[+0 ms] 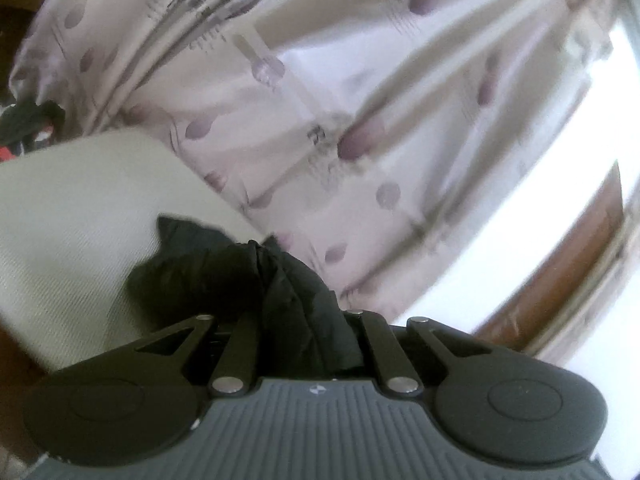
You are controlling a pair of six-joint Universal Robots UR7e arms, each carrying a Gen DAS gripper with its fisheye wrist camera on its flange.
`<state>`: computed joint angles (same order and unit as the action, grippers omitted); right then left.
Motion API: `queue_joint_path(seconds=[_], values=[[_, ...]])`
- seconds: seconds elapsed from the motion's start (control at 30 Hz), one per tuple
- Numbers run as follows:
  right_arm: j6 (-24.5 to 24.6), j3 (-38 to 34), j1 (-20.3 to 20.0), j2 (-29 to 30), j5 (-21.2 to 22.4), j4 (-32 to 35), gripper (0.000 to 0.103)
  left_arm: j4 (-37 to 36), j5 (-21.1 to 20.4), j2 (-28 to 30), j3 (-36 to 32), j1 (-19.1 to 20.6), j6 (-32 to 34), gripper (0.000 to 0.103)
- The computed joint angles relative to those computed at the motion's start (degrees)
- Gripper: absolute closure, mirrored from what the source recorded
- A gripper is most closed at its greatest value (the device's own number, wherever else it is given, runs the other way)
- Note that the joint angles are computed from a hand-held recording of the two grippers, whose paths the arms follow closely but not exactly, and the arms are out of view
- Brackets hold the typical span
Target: Fold large clothes
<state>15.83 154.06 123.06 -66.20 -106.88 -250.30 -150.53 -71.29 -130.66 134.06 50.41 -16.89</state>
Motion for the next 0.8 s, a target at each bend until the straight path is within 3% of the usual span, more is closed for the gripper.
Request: queue_joint_path(seconds=[0.13, 0.2, 0.43, 0.53, 0.67, 0.8], values=[[-1.52, -7.12, -8.85, -7.48, 5.79, 14.29, 0.082, -11.3, 0.11, 16.32, -6.32, 4.96, 2.53, 0.092], [-1.94, -11.67, -11.94, -8.53, 6.01, 20.58, 0.082, -14.29, 0.33, 23.42, -9.91, 7.31, 4.41, 0.092], [-1.41, -25.32, -22.27, -3.17, 7.33, 33.46, 0.082, -22.74, 2.4, 42.58, -17.06, 15.14, 9.3, 0.09], [-1.23, -29.89, -24.61, -0.29, 6.49, 38.07, 0.082, -23.7, 2.88, 47.27, -19.01, 17.55, 9.42, 0.087], [-0.6, -32.22, -26.82, 2.7, 7.06, 39.49, 0.081, -26.69, 2.58, 50.4, -19.58, 19.01, 11.75, 0.079], [1.63, -32.21, -28.5, 3.61, 9.67, 38.63, 0.074, -28.62, 1.69, 50.87, -19.02, 19.33, 12.23, 0.061]])
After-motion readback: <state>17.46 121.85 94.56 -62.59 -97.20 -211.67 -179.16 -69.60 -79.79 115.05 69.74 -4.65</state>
